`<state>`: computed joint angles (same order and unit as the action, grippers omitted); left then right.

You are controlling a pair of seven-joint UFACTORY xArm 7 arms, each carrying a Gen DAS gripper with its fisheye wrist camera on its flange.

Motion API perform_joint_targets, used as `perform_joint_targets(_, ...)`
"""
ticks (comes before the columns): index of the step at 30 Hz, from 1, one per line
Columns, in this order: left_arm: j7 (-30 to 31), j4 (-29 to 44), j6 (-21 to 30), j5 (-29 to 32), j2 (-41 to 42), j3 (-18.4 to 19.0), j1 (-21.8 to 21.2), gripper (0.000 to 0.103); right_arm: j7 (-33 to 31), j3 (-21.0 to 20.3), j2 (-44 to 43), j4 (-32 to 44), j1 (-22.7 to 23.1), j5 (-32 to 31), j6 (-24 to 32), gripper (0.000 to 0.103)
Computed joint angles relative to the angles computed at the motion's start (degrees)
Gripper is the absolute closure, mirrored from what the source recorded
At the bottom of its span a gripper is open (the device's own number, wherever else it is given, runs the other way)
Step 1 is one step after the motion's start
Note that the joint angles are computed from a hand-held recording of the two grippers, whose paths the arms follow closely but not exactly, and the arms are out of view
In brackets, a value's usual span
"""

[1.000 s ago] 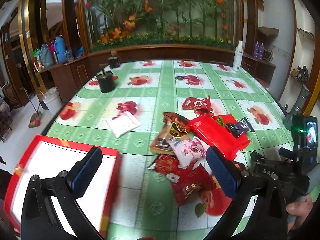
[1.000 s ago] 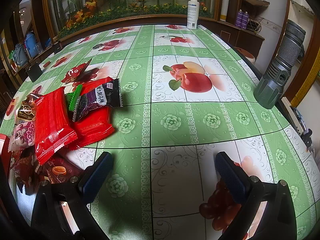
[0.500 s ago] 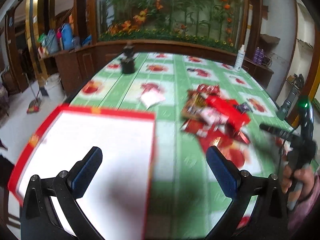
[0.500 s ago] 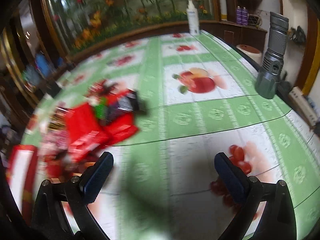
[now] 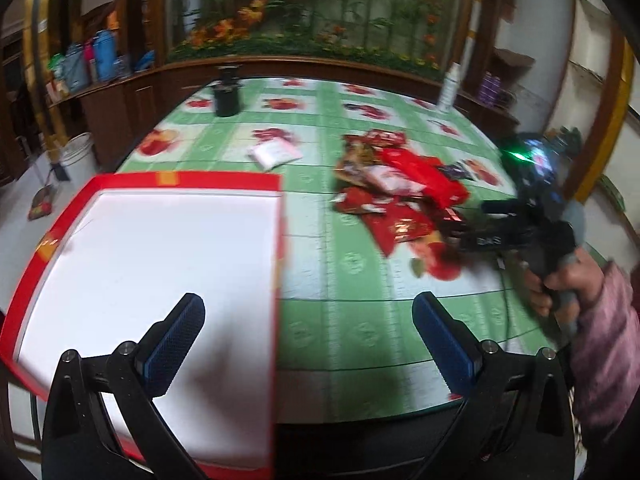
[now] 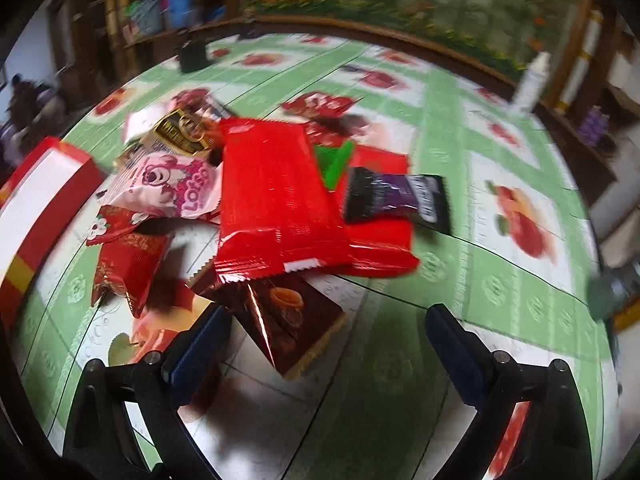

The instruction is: Organize snacks

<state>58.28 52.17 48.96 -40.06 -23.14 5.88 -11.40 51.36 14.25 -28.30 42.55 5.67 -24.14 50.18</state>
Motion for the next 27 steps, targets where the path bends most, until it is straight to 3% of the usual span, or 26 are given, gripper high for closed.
perform_joint_targets(1, 0.0, 0.2, 0.7, -0.3, 0.1, -0.1, -0.4, 0.0, -3.2, -2.8, 0.0, -0.8, 1.4, 2.9, -2.7, 0.004)
perform_joint_targets(3, 0.3, 0.7, 1.0, 0.0, 0.2, -1.4, -1.3, 0.0, -6.1, -4.0, 0.6, -0.9, 1.5, 4.4, -5.1, 0.004)
perform_joint_targets(5, -0.1, 1.2, 0.8, 0.9, 0.7, -2.9, -2.2, 0.0, -9.1, -4.7, 0.8, -0.7, 1.5, 5.6, -5.9, 0.009)
perform_joint_targets(6, -0.9, 1.4, 0.7, 1.5, 1.0, -3.5, -2.5, 0.0, -9.6, -4.2, 0.4, -1.1, 1.3, 5.4, -7.0, 0.023)
perform_joint_targets(7, -1.8, 2.3, 1.3, 2.1, 1.8, -4.1, -2.9, 0.0, -10.9, -4.3, -0.6, -2.0, 1.7, 5.8, -8.8, 0.047)
perform_joint_targets(8, -3.2, 3.3, 1.8, 3.0, 2.7, -4.9, -3.2, 0.0, -11.8, -4.4, -0.9, -2.7, 1.6, 6.1, -10.4, 0.05)
perform_joint_targets(11, -9.3, 5.7, 0.8, 6.7, 6.2, -7.8, -3.4, 0.0, -11.5, -4.2, -3.5, -6.3, 0.6, 7.0, -15.4, 0.05)
perform_joint_targets(12, -11.1, 6.1, 0.2, 7.3, 7.0, -8.4, -3.6, 0.0, -12.0, -4.7, -4.2, -7.3, 0.4, 7.8, -17.0, 0.055)
perform_joint_targets(15, -18.7, 8.3, -1.0, 9.8, 10.9, -10.5, -4.1, 0.0, -14.7, -7.4, -6.5, -9.8, 1.5, 13.1, -20.4, 0.058)
perform_joint_targets(21, -30.6, 8.0, -7.8, 15.6, 14.5, -12.9, -4.8, 0.001, -16.3, -5.9, -7.3, -9.5, 0.2, 16.2, -19.1, 0.059)
perform_joint_targets(27, -32.2, 6.5, -12.3, 20.3, 14.9, -12.9, -5.5, 0.021, -17.6, -8.6, -8.8, -11.0, 0.9, 21.9, -20.4, 0.059)
